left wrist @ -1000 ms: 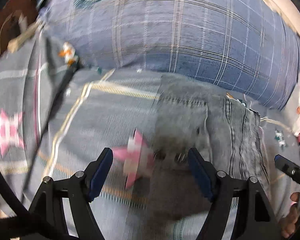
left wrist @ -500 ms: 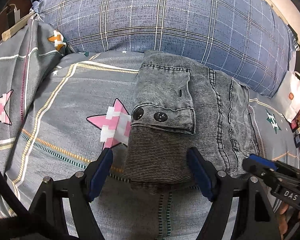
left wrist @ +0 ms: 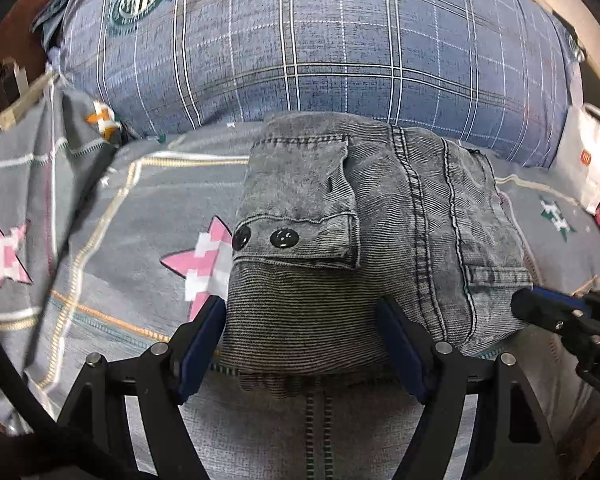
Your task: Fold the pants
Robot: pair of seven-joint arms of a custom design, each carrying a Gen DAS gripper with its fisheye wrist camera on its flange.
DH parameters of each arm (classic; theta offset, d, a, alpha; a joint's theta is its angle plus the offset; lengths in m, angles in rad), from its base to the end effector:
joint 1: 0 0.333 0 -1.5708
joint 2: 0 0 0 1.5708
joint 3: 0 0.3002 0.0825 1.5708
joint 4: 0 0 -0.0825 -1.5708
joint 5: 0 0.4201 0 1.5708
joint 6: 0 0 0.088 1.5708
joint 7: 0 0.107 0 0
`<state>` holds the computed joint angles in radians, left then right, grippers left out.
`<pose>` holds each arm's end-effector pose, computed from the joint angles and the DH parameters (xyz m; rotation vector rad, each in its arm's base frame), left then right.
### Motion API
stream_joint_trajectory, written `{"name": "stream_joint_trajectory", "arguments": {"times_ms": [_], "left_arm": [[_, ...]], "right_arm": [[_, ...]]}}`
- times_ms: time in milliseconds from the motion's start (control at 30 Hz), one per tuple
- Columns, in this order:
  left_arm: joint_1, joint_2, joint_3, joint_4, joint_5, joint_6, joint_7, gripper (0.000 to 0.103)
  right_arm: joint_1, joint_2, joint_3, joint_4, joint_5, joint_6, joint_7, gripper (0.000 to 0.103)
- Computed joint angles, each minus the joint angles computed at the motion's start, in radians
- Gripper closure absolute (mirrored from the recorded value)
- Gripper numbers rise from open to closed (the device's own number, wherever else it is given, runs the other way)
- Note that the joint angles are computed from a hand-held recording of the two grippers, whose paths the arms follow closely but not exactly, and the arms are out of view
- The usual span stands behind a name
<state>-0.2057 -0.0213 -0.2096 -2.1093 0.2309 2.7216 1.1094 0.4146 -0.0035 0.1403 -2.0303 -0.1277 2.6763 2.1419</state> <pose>0.5599 -0.2567 0.4636 -1.7611 2.0178 -0.7449 0.5331 0.3351 0.4903 -1.8455 1.7054 -0.3043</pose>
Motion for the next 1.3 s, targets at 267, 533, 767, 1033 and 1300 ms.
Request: {"name": "stream_joint_trajectory", "arguments": {"times_ms": [267,533,767,1033,1300], "left_arm": [[0.005,0.028,0.002,0.022,-0.037,-0.009,0.028,0.016],[0.002,-0.03,0.0,-0.042,0.006,0.011,-0.011,0.016],[0.012,-0.104,-0.012,-0.139,0.096,0.059,-0.128,0.017],[-0.007,-0.157,-0.039,-0.197,0.157,-0.089,-0.193,0.016],[0.003,-0.171,-0.054,-0.214,0.302,-0.083,-0.323,0.016]], "right_arm": [[0.008,0.048,-0.008,0.046,0.067,-0.083,-0.047,0.092],[0.002,-0.013,-0.008,-0.067,0.207,0.029,-0.077,0.084],[0.0,-0.069,0.025,-0.154,0.136,0.056,0.002,0.034],[-0.017,-0.131,0.087,-0.216,-0.117,-0.02,0.257,0.032],[-0.005,-0.144,0.088,-0.22,-0.167,-0.055,0.324,0.028]]}}
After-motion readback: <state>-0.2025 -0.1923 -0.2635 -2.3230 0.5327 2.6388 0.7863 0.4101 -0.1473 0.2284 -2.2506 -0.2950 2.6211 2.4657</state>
